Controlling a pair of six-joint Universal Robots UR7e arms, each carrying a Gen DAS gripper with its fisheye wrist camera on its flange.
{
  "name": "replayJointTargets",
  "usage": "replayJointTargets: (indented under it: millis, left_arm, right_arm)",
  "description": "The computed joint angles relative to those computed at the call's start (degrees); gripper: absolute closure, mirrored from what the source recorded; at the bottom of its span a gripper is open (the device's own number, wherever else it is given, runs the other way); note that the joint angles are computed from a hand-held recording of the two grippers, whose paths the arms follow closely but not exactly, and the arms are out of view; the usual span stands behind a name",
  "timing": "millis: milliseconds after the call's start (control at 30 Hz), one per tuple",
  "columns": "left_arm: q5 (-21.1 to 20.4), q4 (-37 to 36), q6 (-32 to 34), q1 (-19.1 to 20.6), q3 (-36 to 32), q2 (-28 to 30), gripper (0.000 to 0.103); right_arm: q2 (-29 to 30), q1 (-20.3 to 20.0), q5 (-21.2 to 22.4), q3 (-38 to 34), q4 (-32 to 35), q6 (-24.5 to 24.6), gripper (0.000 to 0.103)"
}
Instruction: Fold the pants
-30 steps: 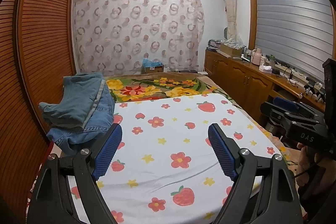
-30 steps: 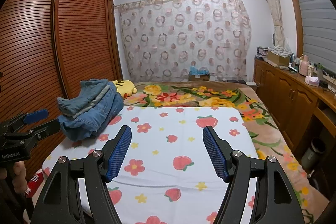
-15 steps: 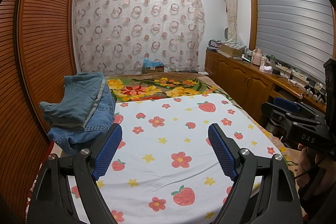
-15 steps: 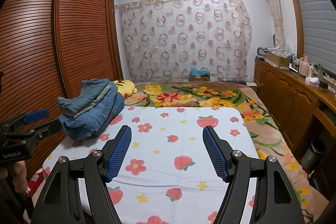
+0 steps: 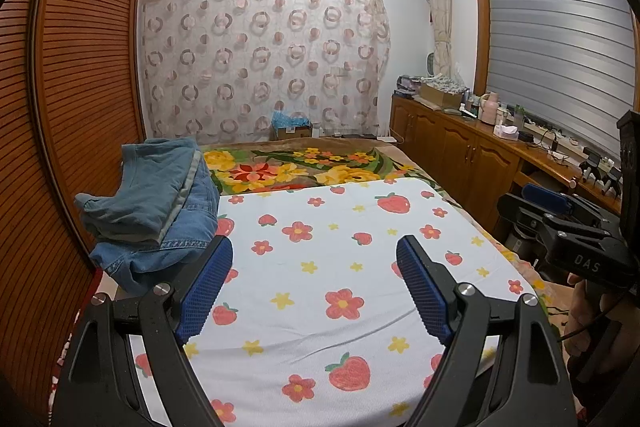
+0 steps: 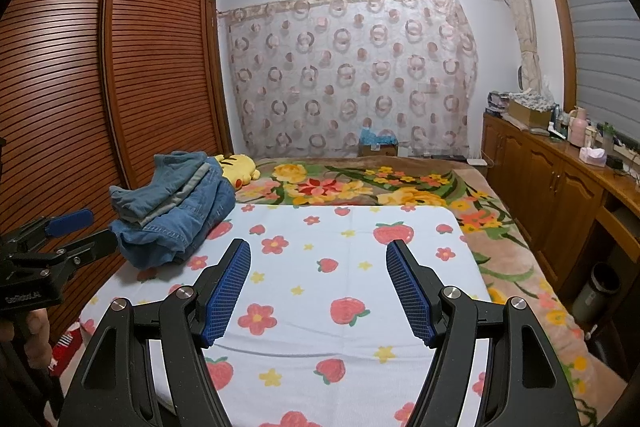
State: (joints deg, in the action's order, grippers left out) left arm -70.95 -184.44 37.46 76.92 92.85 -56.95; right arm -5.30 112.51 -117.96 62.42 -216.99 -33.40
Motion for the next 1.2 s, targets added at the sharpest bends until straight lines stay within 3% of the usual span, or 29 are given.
replayJointTargets:
  millis: [1200]
  left_arm:
    - [-0.24, -0.35, 0.08, 0.09, 0.10, 0.13, 0.018]
  right_arm:
    - [-0.06, 0.16, 0.44, 0.99, -1.20, -0.71, 0.030]
